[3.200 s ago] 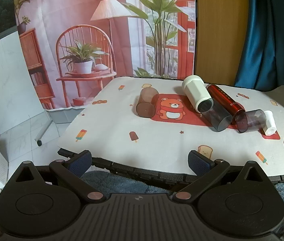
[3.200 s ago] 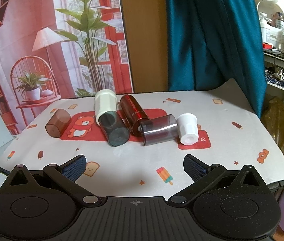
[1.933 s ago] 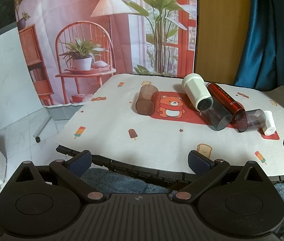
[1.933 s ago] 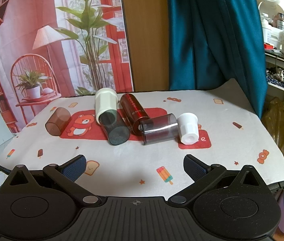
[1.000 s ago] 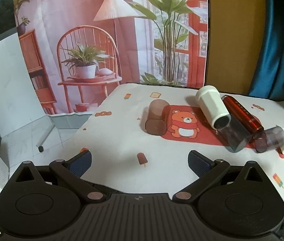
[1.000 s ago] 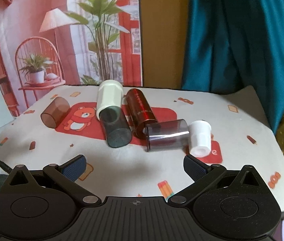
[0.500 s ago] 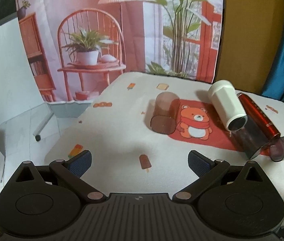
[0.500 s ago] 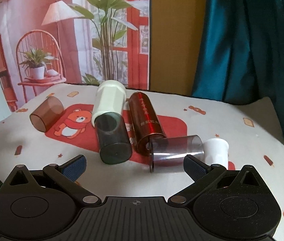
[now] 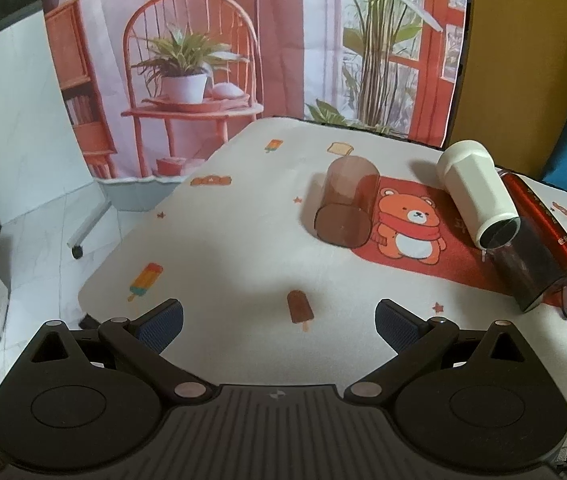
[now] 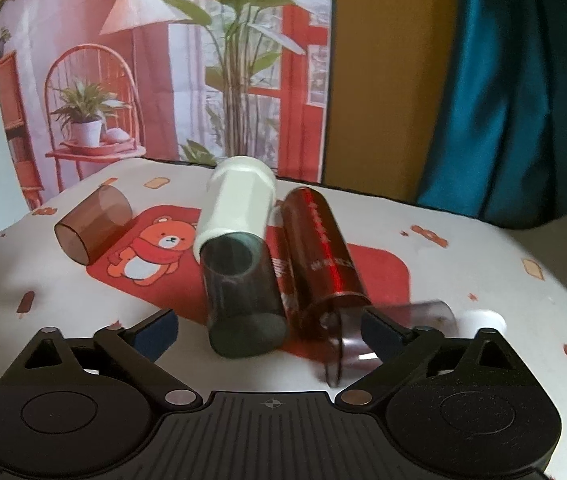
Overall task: Flip cup upright
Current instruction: 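Move the right gripper toward the dark grey cup lying on its side, then close the right gripper around the dark grey cup's body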
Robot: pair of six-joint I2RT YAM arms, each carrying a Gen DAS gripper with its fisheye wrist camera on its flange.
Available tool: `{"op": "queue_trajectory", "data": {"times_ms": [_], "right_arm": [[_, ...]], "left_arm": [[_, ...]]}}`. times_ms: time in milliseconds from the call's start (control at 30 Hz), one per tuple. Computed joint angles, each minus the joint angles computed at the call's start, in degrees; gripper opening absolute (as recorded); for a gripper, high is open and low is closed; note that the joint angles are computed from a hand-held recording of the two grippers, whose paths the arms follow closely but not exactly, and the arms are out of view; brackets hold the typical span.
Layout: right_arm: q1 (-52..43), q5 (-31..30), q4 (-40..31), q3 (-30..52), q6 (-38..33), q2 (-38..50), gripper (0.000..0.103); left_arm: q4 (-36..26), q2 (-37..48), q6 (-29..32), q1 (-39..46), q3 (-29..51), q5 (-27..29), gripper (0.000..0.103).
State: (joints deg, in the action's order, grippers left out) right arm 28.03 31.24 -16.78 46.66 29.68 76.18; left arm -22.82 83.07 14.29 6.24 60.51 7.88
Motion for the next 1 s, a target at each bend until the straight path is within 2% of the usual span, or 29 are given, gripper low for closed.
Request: {"op": "queue_trajectory", "data": {"times_ms": [167,233,467,533,667,733,1000], "right_arm": [[-1.9,-2.8,2.5,3.4,-1.8,6.3,0.089],[-1.9,-1.7,0.3,6.5,-1.2,9.9,0.086],[-3.2,-3.2,-1.0,10.9,-1.3,15.9,0.082],[-4.2,-4.8,-1.7,11.8,-0.3,17.0,0.073],[-5.0,-5.9,-1.7,12.4,0.1,18.6,0.070],[-5.0,-6.4,-2.0,12.9,0.0,19.5,0.065],[-5.1,-6.6,-2.3,12.8,0.5,19.7,0.063]], "left_arm": [[-0.6,1.0,0.0,0.1,-0.9,-0.1,0.103],[-0.6,1.1,0.1,0.3,-1.5,-0.2,0.103],[0.0,1.8,-0.8,1.5,-1.8,-0.2,0.103],[-0.2,2.1,-0.9,1.6,-1.9,-0.2,0.103],[-0.5,2.7,-0.8,1.3,-1.8,-0.5,0.103],[-0.6,2.8,-0.9,1.3,-1.9,-0.3,0.103],[0.1,2.8,-0.4,1.1,-3.2,-0.5,0.103]]}}
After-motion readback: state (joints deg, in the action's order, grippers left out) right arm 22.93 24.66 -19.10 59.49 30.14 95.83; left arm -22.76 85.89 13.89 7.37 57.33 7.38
